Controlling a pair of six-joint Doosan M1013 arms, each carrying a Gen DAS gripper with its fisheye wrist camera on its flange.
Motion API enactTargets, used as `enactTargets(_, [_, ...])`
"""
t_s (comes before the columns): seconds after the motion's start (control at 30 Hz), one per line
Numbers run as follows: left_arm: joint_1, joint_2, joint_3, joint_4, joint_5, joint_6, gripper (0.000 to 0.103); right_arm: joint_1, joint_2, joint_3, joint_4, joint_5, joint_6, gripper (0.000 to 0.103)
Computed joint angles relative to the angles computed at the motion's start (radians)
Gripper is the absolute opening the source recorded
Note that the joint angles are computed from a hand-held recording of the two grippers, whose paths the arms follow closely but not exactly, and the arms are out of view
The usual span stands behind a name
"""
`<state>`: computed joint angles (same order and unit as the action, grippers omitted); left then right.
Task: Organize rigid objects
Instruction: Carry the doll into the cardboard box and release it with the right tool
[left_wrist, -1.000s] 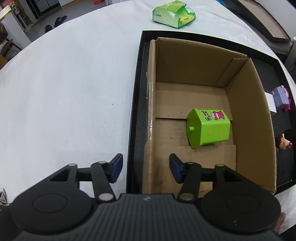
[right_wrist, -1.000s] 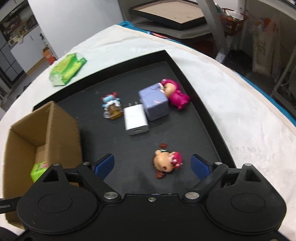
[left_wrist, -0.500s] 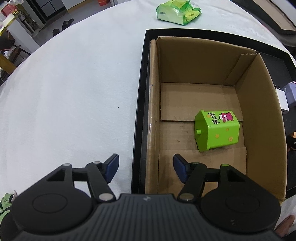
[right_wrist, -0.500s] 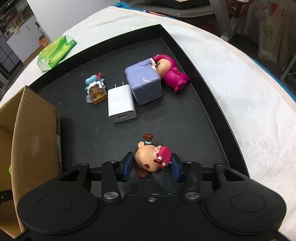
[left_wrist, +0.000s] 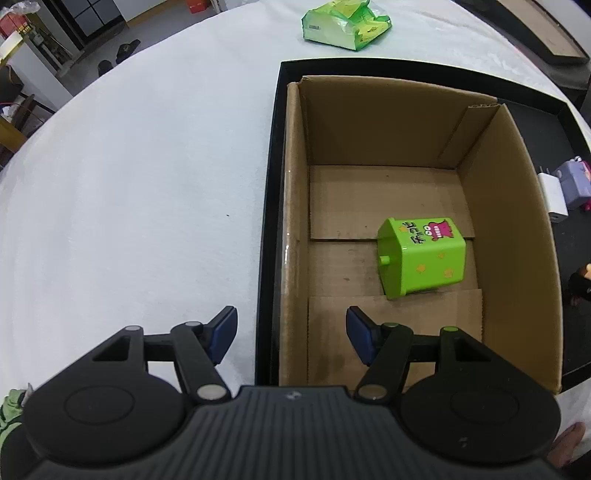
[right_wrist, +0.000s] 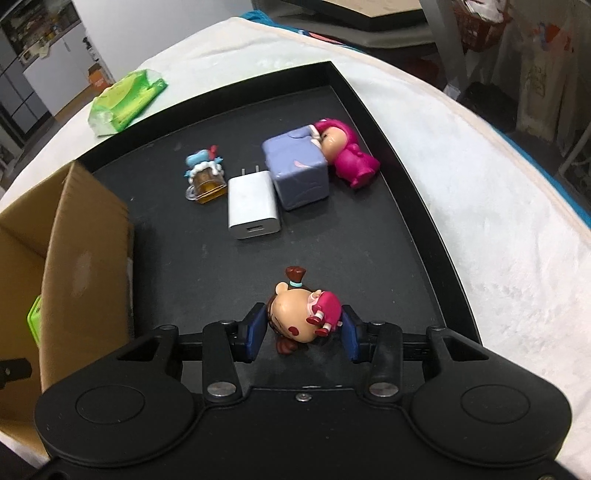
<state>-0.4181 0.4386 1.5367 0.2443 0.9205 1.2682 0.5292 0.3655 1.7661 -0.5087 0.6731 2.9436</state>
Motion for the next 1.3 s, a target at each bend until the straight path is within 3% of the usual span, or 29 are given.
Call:
enactTargets(0.27, [0.012, -0.008, 0.002, -0.049, -0.017, 0.03, 0.064, 0.01, -0.007, -0.031, 0.04, 0.016, -0.072, 0.042])
enactTargets(0.8, [0.033, -0.028, 0.004, -0.145, -0.041, 0.095, 0.064, 0.03, -0.017, -0.093, -0.017, 0.09, -0.078, 0.042])
enactTargets(1.3, [0.059, -0.036, 0.006, -0.205, -0.058, 0.135, 0.063, 0.052, 0.011, -0.215, -0.007, 0.143, -0.193, 0.042])
